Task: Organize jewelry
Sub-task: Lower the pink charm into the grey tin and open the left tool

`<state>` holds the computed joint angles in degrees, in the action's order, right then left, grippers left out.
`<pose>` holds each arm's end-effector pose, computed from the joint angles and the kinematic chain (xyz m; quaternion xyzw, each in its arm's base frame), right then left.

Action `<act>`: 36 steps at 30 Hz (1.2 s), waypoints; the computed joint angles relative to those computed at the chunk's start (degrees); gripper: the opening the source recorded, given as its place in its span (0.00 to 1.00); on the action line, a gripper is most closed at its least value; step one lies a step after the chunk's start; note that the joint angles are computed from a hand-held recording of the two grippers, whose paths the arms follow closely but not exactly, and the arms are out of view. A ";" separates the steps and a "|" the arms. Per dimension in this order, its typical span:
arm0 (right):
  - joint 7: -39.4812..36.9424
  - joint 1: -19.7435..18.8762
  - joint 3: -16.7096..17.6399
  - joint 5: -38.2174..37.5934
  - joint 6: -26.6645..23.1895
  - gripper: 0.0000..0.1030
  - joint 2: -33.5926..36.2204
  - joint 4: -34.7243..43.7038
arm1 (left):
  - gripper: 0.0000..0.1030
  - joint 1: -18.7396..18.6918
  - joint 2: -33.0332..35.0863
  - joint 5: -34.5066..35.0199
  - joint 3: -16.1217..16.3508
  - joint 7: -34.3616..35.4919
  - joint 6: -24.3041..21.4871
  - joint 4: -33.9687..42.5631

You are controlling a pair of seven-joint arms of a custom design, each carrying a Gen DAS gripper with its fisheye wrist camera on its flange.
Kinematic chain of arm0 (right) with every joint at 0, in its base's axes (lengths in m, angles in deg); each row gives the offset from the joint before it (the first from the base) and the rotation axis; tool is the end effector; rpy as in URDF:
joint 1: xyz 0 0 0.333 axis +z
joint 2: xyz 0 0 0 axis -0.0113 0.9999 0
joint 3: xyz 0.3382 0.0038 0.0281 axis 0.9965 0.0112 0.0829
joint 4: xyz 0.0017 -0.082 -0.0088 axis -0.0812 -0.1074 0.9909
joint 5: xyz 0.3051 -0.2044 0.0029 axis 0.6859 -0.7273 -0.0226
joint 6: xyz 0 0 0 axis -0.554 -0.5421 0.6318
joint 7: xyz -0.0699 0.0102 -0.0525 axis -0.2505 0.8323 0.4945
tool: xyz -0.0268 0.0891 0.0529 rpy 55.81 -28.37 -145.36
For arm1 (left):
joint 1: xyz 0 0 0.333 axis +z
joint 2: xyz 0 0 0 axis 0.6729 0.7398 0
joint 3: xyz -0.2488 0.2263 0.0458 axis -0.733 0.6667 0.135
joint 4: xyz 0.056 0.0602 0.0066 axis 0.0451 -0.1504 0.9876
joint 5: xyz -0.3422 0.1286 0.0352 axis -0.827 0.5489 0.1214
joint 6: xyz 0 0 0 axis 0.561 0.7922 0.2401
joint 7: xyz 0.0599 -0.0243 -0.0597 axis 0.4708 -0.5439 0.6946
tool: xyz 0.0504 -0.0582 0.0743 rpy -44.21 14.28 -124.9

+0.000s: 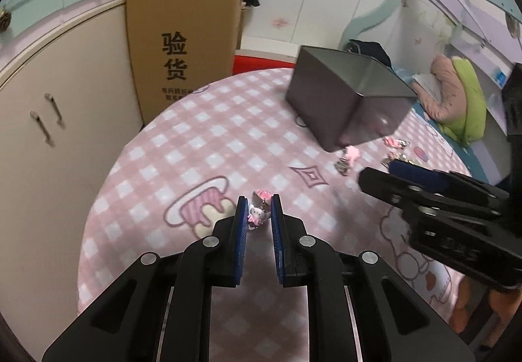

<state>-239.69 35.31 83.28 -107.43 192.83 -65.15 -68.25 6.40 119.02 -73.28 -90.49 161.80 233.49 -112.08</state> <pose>0.4763 0.3761 0.3368 -0.5671 0.7533 -0.2116 0.2573 0.5250 -0.4593 0.3106 -0.4707 0.8110 -0.3337 0.0965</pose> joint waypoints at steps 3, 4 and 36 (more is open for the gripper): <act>0.68 -0.78 -0.67 1.03 2.73 0.47 2.33 1.73 | 0.14 2.04 0.18 -0.18 -1.95 0.88 0.21 0.03; 0.62 -0.43 -1.05 1.27 2.33 0.47 2.67 2.11 | 0.14 2.17 0.19 -0.29 -2.07 0.97 0.20 0.07; 11.22 -2.27 2.67 -10.46 0.05 0.25 -8.46 -8.97 | 0.14 15.10 2.05 -6.01 -23.82 16.15 -2.50 4.15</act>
